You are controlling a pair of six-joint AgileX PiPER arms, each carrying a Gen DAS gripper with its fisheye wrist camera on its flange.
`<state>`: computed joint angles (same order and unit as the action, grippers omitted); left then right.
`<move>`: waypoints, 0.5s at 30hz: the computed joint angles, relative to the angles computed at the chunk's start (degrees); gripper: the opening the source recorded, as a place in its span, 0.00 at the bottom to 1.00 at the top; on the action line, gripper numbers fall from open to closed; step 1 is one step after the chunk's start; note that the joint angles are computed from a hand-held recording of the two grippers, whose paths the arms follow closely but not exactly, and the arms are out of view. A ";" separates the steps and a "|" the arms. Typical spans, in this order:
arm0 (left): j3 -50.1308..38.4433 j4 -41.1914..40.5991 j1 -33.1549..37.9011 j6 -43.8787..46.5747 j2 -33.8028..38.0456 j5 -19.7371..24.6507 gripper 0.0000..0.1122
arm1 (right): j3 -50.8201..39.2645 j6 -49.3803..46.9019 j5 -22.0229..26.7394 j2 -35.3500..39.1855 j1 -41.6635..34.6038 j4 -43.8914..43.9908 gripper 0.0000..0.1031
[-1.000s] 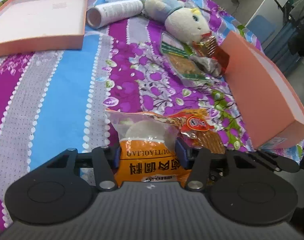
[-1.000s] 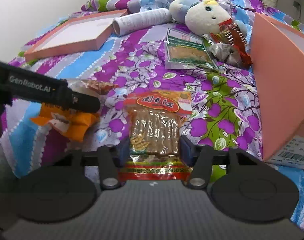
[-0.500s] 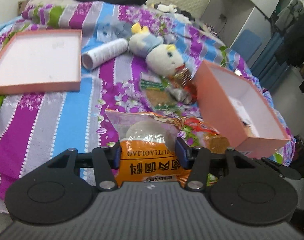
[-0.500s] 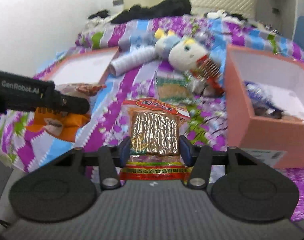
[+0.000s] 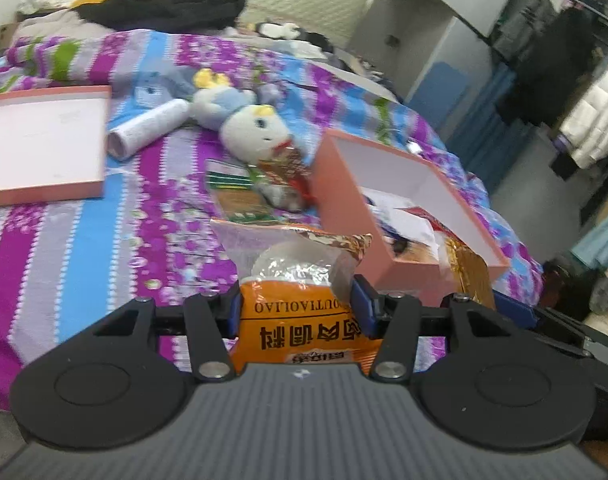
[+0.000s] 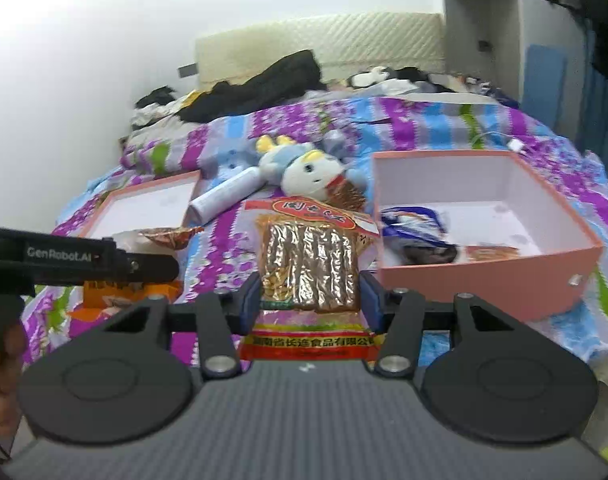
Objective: Organize snacks
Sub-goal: 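Carry the orange bag and red-labelled packet over the open pink box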
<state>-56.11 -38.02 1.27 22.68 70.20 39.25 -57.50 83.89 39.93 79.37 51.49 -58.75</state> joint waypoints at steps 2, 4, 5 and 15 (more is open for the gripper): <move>-0.59 0.10 -2.25 -0.94 0.28 -0.45 0.51 | 1.14 0.08 1.42 -1.87 -0.10 0.61 0.52; -1.37 0.02 -4.52 -1.65 1.22 -1.35 0.51 | 1.92 -0.26 2.82 -3.45 -0.46 1.10 0.52; -2.07 0.05 -5.81 -2.10 2.02 -1.80 0.51 | 2.26 -0.55 3.38 -4.11 -0.84 1.25 0.52; -18.16 4.60 -15.15 -8.16 17.70 -3.75 0.51 | 1.16 -9.84 -2.74 -4.01 -14.01 5.78 0.52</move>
